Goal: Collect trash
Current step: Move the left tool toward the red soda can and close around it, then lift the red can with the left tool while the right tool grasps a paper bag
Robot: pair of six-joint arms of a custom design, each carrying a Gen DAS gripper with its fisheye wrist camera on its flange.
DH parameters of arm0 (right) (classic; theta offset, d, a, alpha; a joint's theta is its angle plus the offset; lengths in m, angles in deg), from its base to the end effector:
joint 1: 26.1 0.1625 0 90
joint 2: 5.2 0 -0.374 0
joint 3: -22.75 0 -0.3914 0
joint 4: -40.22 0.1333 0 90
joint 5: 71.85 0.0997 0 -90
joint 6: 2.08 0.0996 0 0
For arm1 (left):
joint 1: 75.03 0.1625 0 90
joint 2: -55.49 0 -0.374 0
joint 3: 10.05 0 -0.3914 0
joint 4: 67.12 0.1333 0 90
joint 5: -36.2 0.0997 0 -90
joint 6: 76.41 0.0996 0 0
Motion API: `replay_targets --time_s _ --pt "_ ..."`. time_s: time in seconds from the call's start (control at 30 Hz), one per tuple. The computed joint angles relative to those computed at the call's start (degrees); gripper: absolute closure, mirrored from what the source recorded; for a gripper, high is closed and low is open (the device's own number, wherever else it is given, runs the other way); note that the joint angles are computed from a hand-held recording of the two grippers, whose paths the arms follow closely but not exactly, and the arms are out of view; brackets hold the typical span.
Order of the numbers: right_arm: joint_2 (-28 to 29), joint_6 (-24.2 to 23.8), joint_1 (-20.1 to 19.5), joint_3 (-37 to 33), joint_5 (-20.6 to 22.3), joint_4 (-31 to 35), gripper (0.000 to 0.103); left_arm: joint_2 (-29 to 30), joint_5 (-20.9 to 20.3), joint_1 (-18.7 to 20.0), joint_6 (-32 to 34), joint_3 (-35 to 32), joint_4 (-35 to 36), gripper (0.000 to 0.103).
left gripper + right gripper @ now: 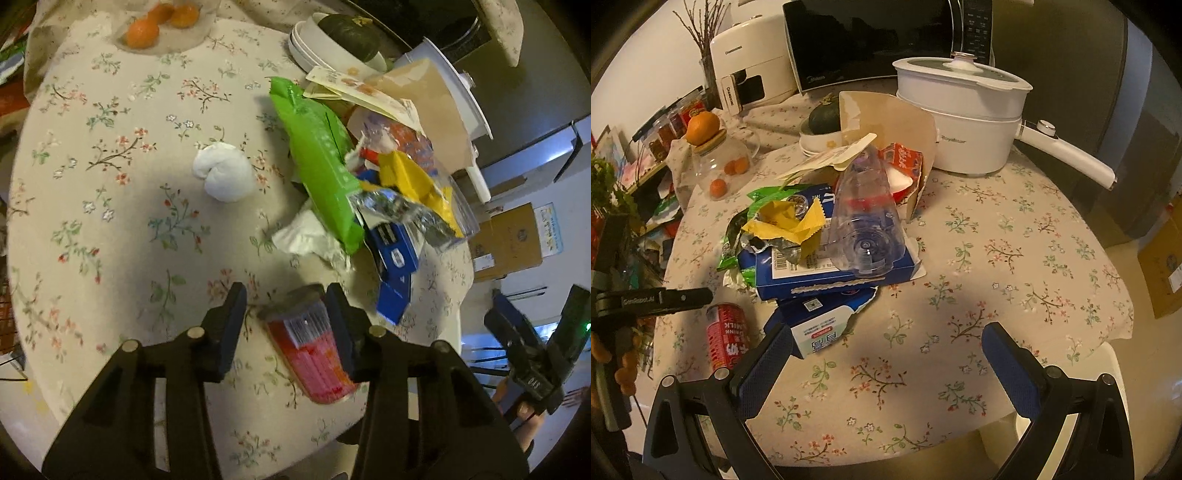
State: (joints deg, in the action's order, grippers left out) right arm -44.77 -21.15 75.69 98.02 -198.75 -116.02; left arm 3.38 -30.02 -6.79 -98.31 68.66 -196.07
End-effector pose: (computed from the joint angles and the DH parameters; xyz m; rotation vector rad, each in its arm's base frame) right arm 0.2216 -0.7020 0.1544 0.4286 -2.3762 0.6042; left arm -0.0971 -0.7112 0.2147 -0.0670 2.7934 -0.4993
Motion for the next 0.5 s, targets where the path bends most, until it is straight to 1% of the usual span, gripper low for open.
replay_targets --time_s 0.1,0.23,0.27,0.37,0.43,0.5 --pt "0.04 -0.10 -0.13 -0.46 0.28 0.29 0.000 -0.15 1.27 -1.02 -1.38 0.89 1.40 0.050" --pt "0.53 1.79 -0.66 -2.59 2.22 2.97 0.000 2.10 -0.40 -0.98 -3.02 -0.73 5.02 0.050" --pt "0.83 2.33 -0.75 -3.45 2.54 3.57 0.000 2.60 -0.77 -0.93 -3.15 -0.92 5.12 0.048" --pt "1.89 2.58 -0.70 -5.87 3.00 4.21 0.000 3.34 -1.27 -0.87 -3.46 -1.12 4.47 0.047" --pt "3.00 2.49 -0.75 -8.59 4.95 5.70 0.000 3.63 -2.43 -0.45 -4.32 -1.08 3.88 0.047" --pt "4.74 2.91 -0.97 -12.47 7.07 8.50 0.000 4.30 -4.78 0.21 -6.10 -1.67 5.15 0.047"
